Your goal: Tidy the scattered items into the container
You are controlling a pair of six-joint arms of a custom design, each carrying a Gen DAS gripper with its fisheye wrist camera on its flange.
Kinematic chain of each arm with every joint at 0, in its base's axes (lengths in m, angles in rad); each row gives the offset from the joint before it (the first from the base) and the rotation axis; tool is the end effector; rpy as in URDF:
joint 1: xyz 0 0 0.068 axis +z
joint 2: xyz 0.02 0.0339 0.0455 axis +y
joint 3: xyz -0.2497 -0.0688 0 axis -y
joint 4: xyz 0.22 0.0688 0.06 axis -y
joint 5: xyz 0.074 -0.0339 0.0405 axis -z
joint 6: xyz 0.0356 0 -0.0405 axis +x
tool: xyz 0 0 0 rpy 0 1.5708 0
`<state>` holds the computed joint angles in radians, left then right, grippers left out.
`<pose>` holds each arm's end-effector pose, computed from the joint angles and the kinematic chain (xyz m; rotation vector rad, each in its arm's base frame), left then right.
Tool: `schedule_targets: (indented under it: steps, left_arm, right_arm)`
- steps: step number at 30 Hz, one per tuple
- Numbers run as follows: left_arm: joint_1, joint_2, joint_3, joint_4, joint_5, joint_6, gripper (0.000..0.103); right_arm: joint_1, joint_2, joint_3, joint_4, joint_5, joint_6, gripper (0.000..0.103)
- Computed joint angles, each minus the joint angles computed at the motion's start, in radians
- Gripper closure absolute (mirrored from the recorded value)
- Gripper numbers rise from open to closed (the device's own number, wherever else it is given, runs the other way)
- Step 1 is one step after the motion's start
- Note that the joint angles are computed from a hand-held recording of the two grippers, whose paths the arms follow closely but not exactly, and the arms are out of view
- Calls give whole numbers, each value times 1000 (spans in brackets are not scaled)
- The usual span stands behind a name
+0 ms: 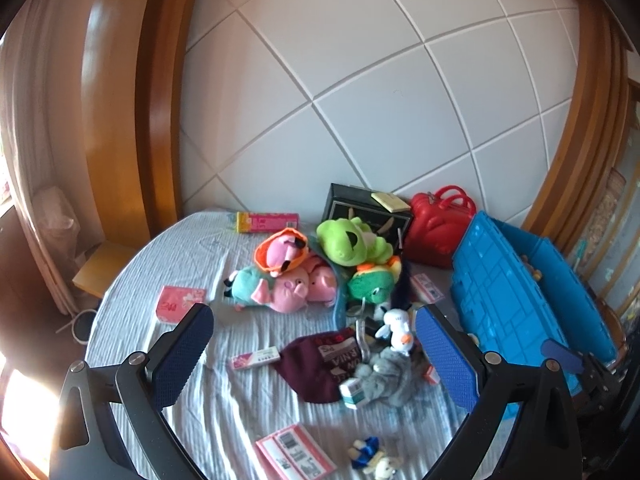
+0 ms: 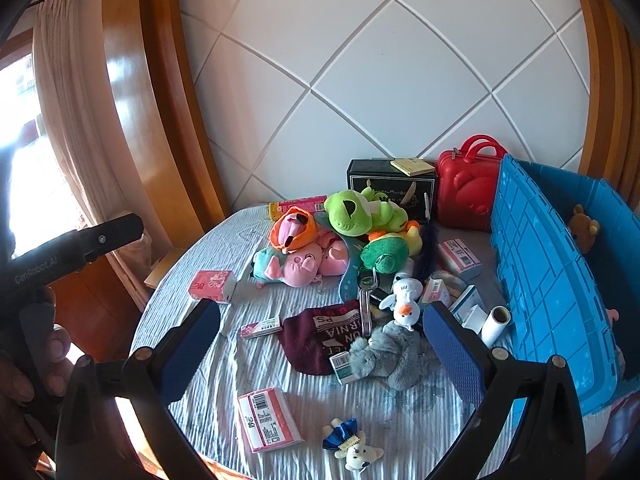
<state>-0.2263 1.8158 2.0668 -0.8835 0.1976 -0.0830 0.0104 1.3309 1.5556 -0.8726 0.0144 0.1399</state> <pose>0.3557 -0.0891 0.4041 0.2694 2.2000 -0.3896 0.2492 0.0021 0.3974 0.1515 2.2143 0.0669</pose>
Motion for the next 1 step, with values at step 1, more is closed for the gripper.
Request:
schedule_targets:
  steps: [1]
  left_arm:
    - [-11, -5, -4, 6, -31, 9, 1]
  right_arm:
    - [0, 0, 0, 0, 0, 0, 0]
